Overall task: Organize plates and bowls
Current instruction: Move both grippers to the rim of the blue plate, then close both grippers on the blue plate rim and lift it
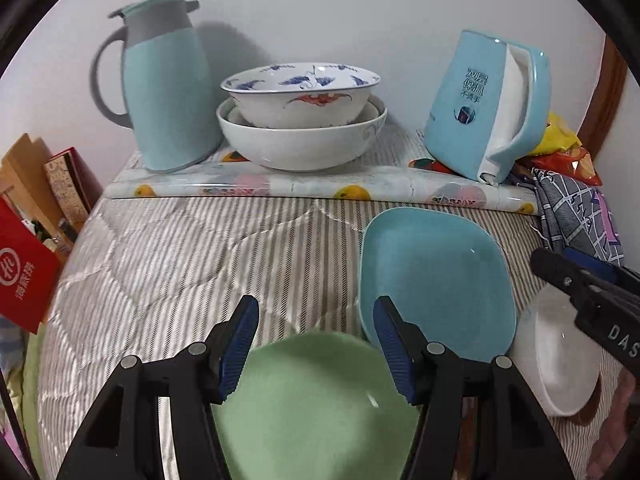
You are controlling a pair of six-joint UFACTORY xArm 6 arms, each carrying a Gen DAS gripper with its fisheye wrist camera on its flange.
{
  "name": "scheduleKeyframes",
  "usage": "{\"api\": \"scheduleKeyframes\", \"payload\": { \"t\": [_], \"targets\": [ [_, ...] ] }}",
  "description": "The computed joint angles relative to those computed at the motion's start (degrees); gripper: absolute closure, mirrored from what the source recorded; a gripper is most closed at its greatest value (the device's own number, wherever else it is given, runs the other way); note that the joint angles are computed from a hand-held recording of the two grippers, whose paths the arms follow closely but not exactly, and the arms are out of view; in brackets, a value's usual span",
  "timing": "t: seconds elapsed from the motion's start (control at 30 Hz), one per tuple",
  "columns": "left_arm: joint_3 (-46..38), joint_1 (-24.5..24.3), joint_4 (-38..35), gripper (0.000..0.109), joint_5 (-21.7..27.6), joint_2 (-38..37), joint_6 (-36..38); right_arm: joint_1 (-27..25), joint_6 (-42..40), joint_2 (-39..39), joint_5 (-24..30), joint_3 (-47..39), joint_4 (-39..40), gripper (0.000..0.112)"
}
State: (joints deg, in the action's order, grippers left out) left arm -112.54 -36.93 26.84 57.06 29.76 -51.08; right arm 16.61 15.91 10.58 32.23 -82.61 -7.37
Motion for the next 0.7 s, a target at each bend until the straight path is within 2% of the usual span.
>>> {"api": "scheduleKeyframes", "payload": {
  "t": [0.13, 0.2, 0.3, 0.53, 0.7],
  "targets": [
    [-4.77, 1.04, -3.46, 0.051, 0.76, 3.77, 2.93, -0.16, -1.48, 4.61, 2.85, -5.23, 0.38, 0.071],
    [-6.51, 1.33, -4.03, 0.052, 0.95, 5.13, 3.69, -0.32, -2.17, 6.56, 4.27, -7.46, 0.85, 0.079],
    [-9.76, 1.69, -5.41, 0.054, 1.61, 7.46, 5.40, -0.66, -3.04, 9.00, 6.29, -10.32, 2.90, 0.082],
    [-16.78, 2.35, -8.63, 0.069, 3.84, 12.70, 8.69, -0.79, -2.07, 12.43, 7.83, -14.02, 1.99, 0.083],
    [-21.04, 2.68, -10.49, 0.081, 5.54, 15.88, 10.04, -1.03, -2.41, 14.56, 9.55, -16.62, 2.15, 0.090]
  ]
}}
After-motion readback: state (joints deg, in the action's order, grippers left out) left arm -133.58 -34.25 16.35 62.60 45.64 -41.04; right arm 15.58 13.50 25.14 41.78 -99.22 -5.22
